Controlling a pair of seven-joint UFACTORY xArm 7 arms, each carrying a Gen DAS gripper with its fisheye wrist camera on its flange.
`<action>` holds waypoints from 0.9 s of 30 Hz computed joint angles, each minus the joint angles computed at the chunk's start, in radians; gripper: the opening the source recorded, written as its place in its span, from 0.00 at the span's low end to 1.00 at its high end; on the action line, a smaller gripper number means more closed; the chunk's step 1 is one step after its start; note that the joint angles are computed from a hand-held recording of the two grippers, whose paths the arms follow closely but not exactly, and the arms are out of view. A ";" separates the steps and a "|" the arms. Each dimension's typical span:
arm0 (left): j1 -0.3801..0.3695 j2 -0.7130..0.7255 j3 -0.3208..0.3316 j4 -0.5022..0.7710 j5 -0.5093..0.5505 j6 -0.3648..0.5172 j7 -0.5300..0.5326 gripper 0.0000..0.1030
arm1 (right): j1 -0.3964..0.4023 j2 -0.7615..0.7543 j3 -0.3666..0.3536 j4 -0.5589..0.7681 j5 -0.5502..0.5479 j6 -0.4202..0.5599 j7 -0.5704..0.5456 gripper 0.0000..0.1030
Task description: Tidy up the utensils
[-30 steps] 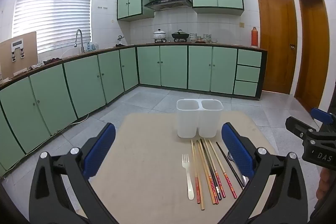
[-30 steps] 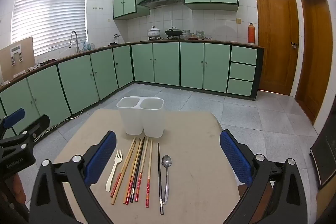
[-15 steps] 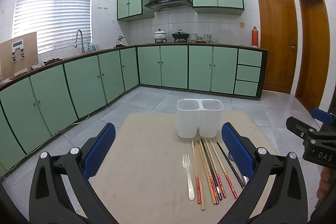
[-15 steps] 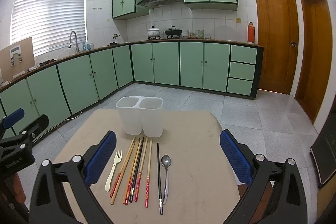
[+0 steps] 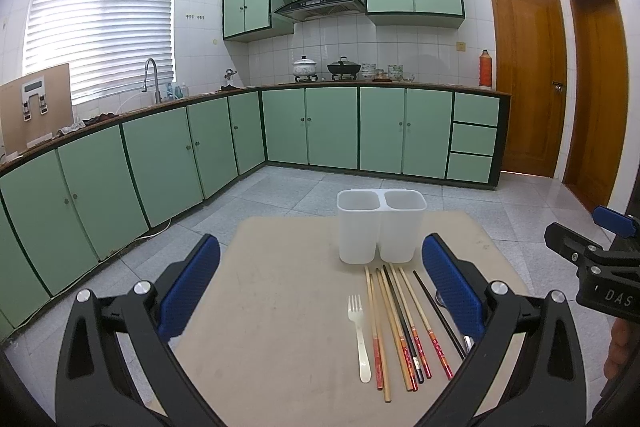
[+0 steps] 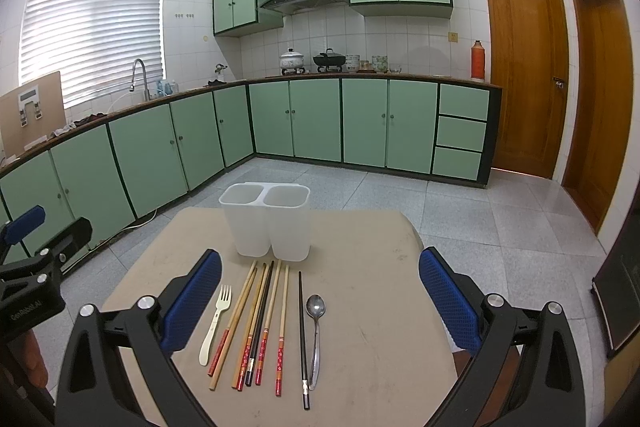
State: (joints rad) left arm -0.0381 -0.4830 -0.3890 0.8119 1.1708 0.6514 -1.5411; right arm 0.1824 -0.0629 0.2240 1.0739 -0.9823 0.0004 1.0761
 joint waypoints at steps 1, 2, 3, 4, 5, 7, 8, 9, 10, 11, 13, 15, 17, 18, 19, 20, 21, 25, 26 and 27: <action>-0.001 0.003 -0.003 0.004 -0.001 0.004 0.001 0.95 | 0.000 0.000 0.000 0.001 -0.001 0.001 0.001 0.94; -0.002 0.003 -0.002 0.004 0.000 0.004 0.001 0.95 | 0.000 0.000 0.000 0.001 -0.001 0.001 0.001 0.94; -0.003 0.003 -0.001 0.003 0.000 0.004 0.002 0.95 | 0.002 0.000 -0.002 0.000 0.006 0.000 -0.004 0.94; -0.003 0.003 -0.001 0.004 0.000 0.004 0.002 0.95 | 0.002 0.000 -0.002 -0.001 0.007 0.000 -0.004 0.94; -0.004 0.002 0.001 0.002 0.000 0.003 0.001 0.95 | 0.001 0.000 -0.001 -0.001 0.007 0.000 -0.004 0.94; -0.005 0.003 0.001 0.003 -0.001 0.005 0.001 0.95 | 0.003 -0.001 -0.002 -0.002 0.014 0.001 -0.012 0.94; -0.006 0.000 0.003 0.001 -0.002 0.004 0.003 0.95 | -0.006 0.005 -0.003 -0.002 -0.005 -0.009 0.002 0.94; -0.007 -0.001 0.003 0.004 -0.008 0.010 0.009 0.95 | -0.004 0.005 -0.004 -0.002 -0.005 -0.009 0.002 0.94; -0.007 0.000 0.003 0.005 -0.009 0.011 0.011 0.95 | -0.004 0.005 -0.005 -0.002 -0.006 -0.009 0.003 0.94; -0.006 0.000 0.003 0.005 -0.010 0.010 0.011 0.95 | -0.001 0.005 -0.006 -0.002 0.001 -0.008 -0.003 0.94; -0.006 0.000 0.002 0.005 -0.010 0.009 0.013 0.95 | 0.000 0.004 -0.007 -0.003 0.006 -0.008 -0.008 0.94; -0.004 0.003 0.003 0.008 -0.012 0.009 0.017 0.95 | -0.001 0.006 -0.006 -0.003 0.003 -0.008 -0.005 0.94; -0.003 0.003 0.003 0.008 -0.011 0.009 0.016 0.95 | -0.012 0.015 0.000 0.006 -0.076 -0.010 0.070 0.94; -0.003 0.003 0.002 0.008 -0.011 0.009 0.016 0.95 | -0.006 0.016 -0.005 0.006 -0.076 -0.010 0.070 0.94; -0.003 0.002 0.003 0.007 -0.011 0.009 0.016 0.95 | -0.004 0.017 -0.008 0.007 -0.094 -0.011 0.087 0.94; -0.003 0.002 0.004 0.007 -0.012 0.008 0.017 0.95 | 0.003 0.016 -0.014 0.006 -0.081 -0.009 0.075 0.94; -0.003 0.003 0.003 0.008 -0.012 0.009 0.017 0.95 | 0.008 0.016 -0.018 0.005 -0.071 -0.009 0.065 0.94; -0.003 0.005 0.003 0.009 -0.012 0.008 0.017 0.95 | 0.013 0.016 -0.024 0.004 -0.072 -0.010 0.066 0.94; -0.002 0.006 0.003 0.009 -0.011 0.008 0.016 0.95 | 0.015 0.016 -0.025 0.005 -0.067 -0.009 0.061 0.94; -0.002 0.006 0.003 0.009 -0.010 0.008 0.016 0.95 | 0.014 0.017 -0.025 0.006 -0.073 -0.009 0.066 0.94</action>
State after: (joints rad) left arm -0.0403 -0.4774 -0.3858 0.8211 1.1610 0.6594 -1.5250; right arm 0.1966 -0.0461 0.1991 1.0795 -1.0549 -0.0088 1.1420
